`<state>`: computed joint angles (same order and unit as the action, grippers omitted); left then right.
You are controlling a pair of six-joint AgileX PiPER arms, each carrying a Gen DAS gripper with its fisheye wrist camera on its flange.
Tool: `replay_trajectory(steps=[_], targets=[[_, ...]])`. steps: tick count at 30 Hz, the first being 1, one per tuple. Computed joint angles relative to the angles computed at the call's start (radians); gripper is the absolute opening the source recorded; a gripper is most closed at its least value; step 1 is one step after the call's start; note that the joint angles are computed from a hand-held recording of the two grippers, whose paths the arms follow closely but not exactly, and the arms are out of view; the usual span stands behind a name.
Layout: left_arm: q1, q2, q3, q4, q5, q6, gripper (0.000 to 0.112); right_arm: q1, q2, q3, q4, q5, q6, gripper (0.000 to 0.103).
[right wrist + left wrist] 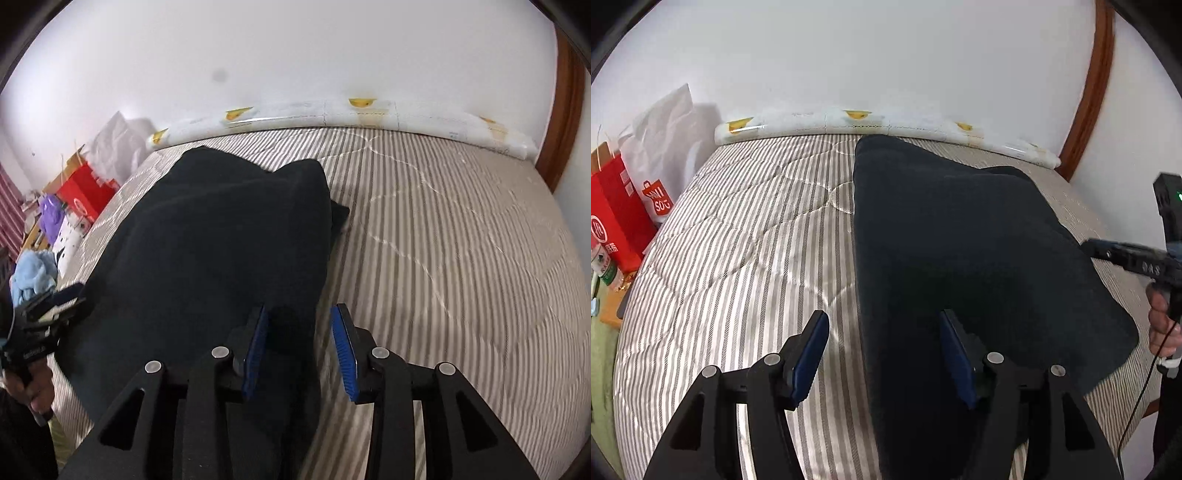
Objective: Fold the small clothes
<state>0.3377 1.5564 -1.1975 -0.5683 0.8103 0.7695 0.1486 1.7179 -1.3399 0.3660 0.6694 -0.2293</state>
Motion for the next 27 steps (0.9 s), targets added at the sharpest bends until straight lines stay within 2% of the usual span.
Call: replay_trajectory(steps=[3,7,10,12,17,24,27], targets=[[0.032,-0.009,0.013,-0.043,0.039,0.045,0.059,0.048,-0.089,0.135,-0.082,-0.064,0.095,0.036],[0.062,-0.032,0.031,-0.080,0.071,0.128,0.059,0.118,-0.194,0.297,-0.366,-0.128,0.432,0.036],[0.071,-0.047,0.042,-0.085,0.080,0.158,0.059,0.142,-0.257,0.364,-0.477,-0.137,0.628,0.036],[0.089,-0.059,0.052,-0.101,0.094,0.185,0.059,0.163,-0.289,0.381,-0.555,-0.113,0.741,0.036],[0.149,-0.046,0.026,-0.128,0.194,0.192,0.059,0.232,-0.336,0.346,-0.705,0.002,0.938,0.036],[0.174,-0.145,0.046,-0.075,0.221,0.139,0.060,0.333,-0.401,0.279,-0.789,0.125,1.033,0.036],[0.206,-0.211,0.046,-0.080,0.249,0.113,0.067,0.371,-0.423,0.243,-0.792,0.177,1.039,0.038]])
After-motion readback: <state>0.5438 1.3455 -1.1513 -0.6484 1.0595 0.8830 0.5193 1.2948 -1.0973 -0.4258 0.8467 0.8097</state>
